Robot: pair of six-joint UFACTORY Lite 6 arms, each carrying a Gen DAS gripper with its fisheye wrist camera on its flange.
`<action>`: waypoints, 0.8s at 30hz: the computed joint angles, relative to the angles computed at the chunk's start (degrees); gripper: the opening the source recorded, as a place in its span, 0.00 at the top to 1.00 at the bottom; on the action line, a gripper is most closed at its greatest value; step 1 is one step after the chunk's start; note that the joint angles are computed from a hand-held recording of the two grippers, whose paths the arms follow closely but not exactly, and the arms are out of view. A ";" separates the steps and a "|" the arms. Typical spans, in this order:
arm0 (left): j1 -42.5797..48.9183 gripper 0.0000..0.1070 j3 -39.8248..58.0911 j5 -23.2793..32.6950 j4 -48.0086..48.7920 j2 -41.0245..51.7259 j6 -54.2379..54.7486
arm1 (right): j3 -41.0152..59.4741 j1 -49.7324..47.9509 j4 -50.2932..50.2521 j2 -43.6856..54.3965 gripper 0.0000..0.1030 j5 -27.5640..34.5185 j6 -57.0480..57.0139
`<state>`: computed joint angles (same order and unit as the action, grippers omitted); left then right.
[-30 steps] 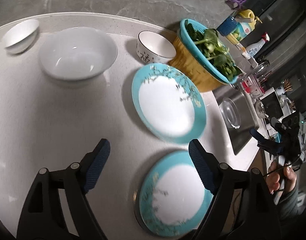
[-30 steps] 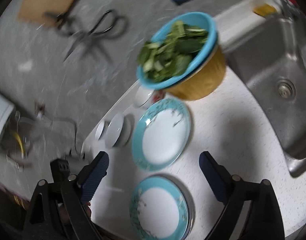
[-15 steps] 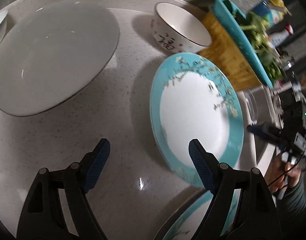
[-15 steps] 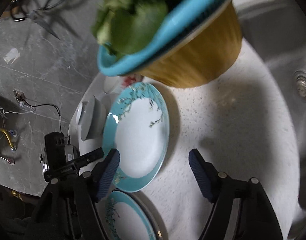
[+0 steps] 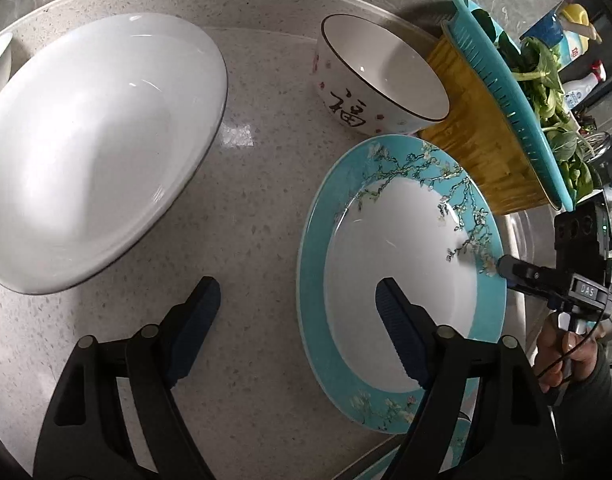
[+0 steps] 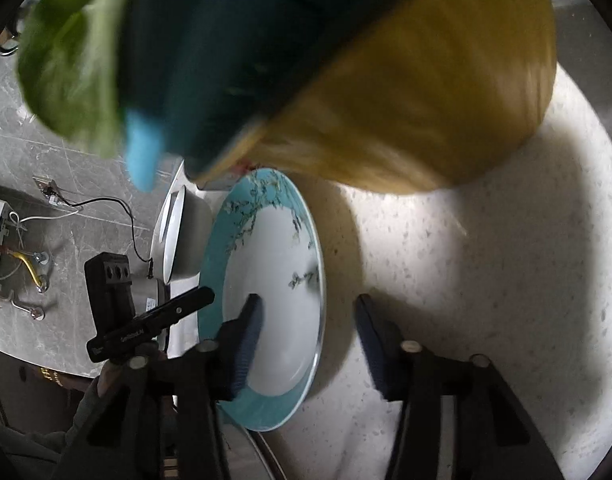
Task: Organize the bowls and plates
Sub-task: 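Close both grippers on opposite rims of the deep teal floral plate, then lift the deep teal plate and carry it over the plate stack with both grippers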
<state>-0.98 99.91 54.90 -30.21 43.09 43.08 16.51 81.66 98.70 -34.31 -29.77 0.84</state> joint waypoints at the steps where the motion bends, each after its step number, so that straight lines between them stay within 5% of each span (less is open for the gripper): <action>1: -0.33 0.33 -0.16 -0.50 0.33 -0.12 0.17 | -0.40 1.10 0.89 -0.48 0.62 -0.72 0.10; 6: -0.78 0.72 1.99 0.27 1.35 1.23 0.42 | 2.58 1.31 5.39 3.02 0.71 -1.50 -3.93; 10: -1.40 0.85 2.88 1.85 2.07 1.97 0.56 | 6.57 0.35 9.70 7.84 0.86 0.16 -8.88; 24: -0.20 0.88 0.15 2.09 -0.07 0.81 2.92 | 9.77 1.23 11.80 11.97 0.94 -2.18 -4.52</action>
<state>-1.17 100.06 56.99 -30.28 43.90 46.00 26.29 82.89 110.50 -22.34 -31.95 -3.69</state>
